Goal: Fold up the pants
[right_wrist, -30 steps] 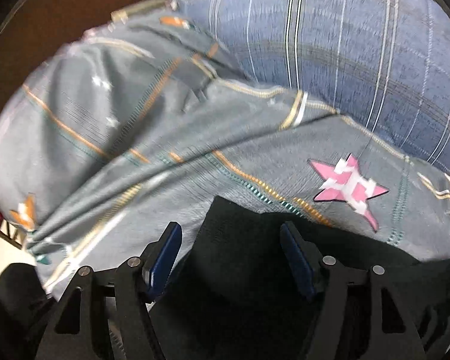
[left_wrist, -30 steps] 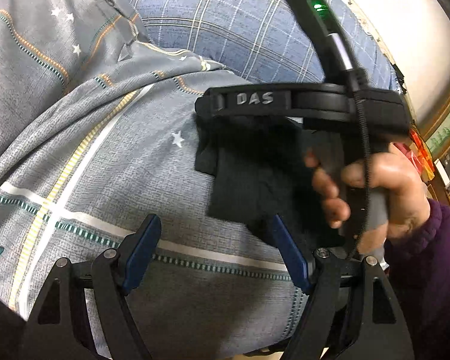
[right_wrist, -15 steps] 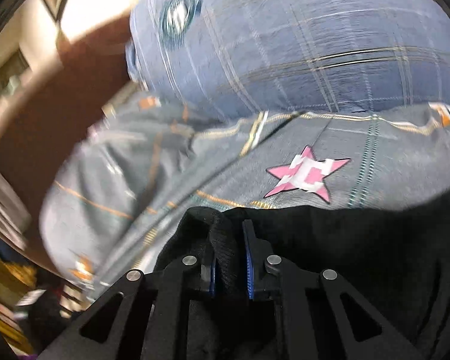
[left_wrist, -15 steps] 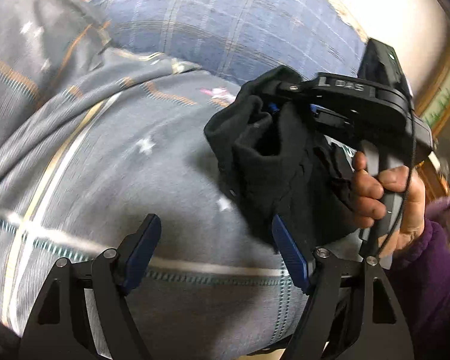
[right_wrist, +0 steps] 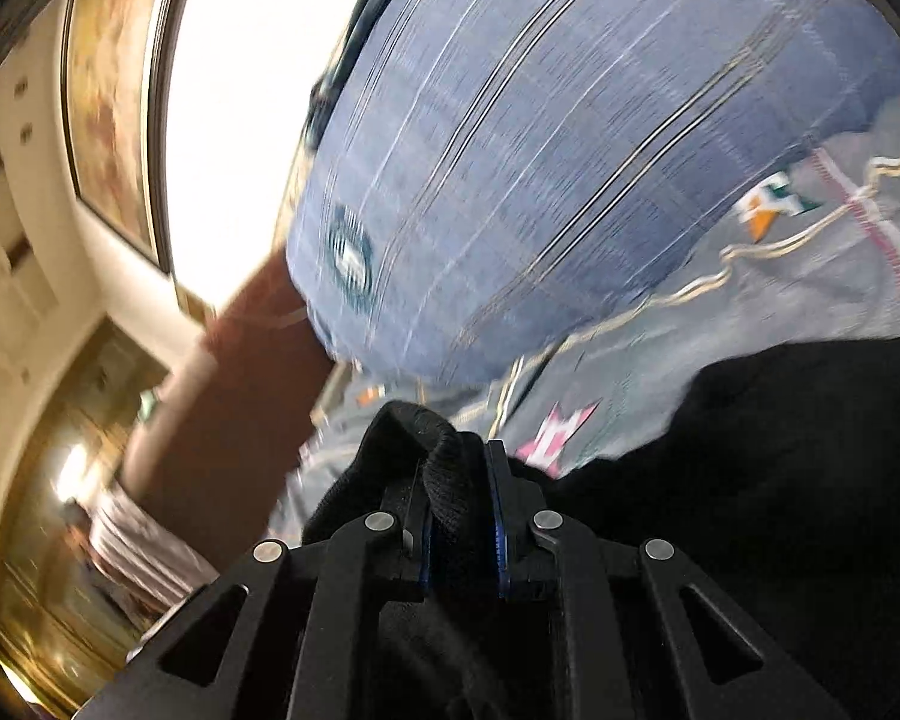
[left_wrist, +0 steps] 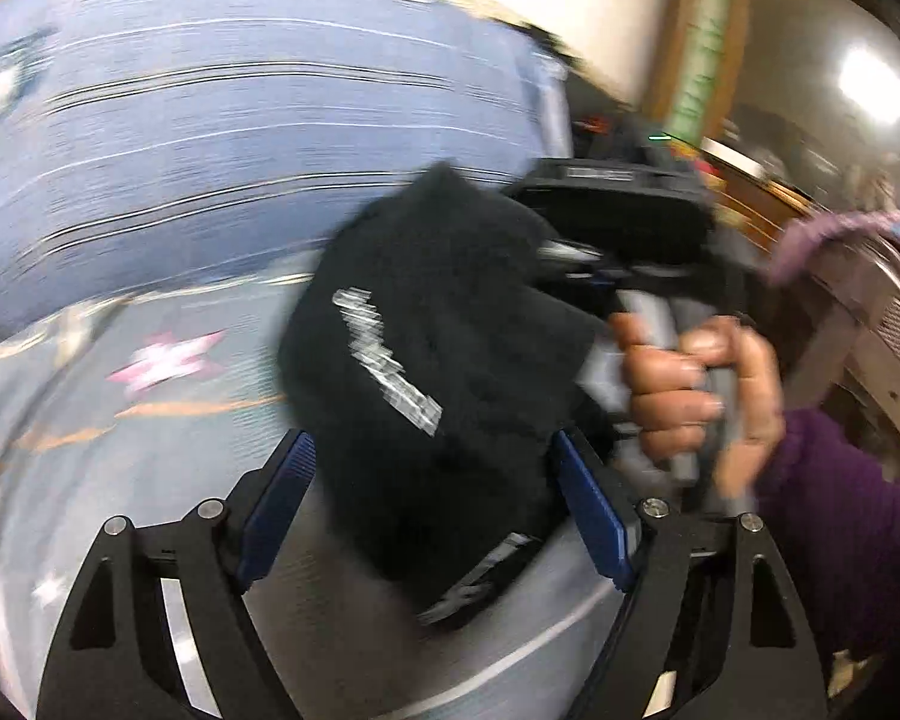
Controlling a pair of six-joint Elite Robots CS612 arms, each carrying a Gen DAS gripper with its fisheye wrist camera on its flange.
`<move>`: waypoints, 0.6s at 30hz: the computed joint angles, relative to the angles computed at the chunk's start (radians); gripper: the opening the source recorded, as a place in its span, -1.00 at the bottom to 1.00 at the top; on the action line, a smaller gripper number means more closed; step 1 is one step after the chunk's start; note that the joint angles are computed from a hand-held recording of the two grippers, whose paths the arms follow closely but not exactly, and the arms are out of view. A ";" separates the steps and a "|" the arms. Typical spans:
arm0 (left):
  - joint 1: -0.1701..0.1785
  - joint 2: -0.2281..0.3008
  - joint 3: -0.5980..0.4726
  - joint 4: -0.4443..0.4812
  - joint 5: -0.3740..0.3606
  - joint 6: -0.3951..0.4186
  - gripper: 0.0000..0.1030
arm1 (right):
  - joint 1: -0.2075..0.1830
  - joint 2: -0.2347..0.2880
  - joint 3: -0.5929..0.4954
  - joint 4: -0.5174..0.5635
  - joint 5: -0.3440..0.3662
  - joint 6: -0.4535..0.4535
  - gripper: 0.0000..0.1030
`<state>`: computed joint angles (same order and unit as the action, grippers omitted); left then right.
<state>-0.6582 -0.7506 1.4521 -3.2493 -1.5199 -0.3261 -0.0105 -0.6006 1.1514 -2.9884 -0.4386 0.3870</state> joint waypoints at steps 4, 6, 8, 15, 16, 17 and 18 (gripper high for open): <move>-0.023 0.051 -0.130 0.155 -0.066 0.074 0.59 | -0.042 0.031 -0.014 -0.111 -0.044 0.153 -0.74; -0.030 0.072 -0.170 0.206 -0.073 0.095 0.58 | -0.062 0.020 0.002 -0.026 -0.124 0.136 -0.64; -0.029 0.082 -0.192 0.255 -0.096 0.067 0.58 | -0.076 0.006 0.019 0.076 -0.205 0.146 -0.63; -0.024 0.009 -0.103 0.229 -0.111 0.026 0.58 | -0.106 -0.041 0.083 -0.026 -0.242 0.114 -0.56; -0.023 0.007 -0.101 0.224 -0.082 0.026 0.58 | -0.103 -0.047 0.088 -0.027 -0.223 0.085 -0.56; -0.022 0.005 -0.104 0.230 -0.037 0.020 0.59 | -0.099 -0.056 0.098 -0.020 -0.203 0.042 -0.56; -0.023 0.004 -0.113 0.254 0.015 0.006 0.59 | -0.090 -0.067 0.106 -0.003 -0.193 -0.013 -0.56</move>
<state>-0.6812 -0.7463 1.3392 -2.9951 -1.5054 -0.3199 -0.1009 -0.6675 1.2573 -2.9911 -0.6316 0.3737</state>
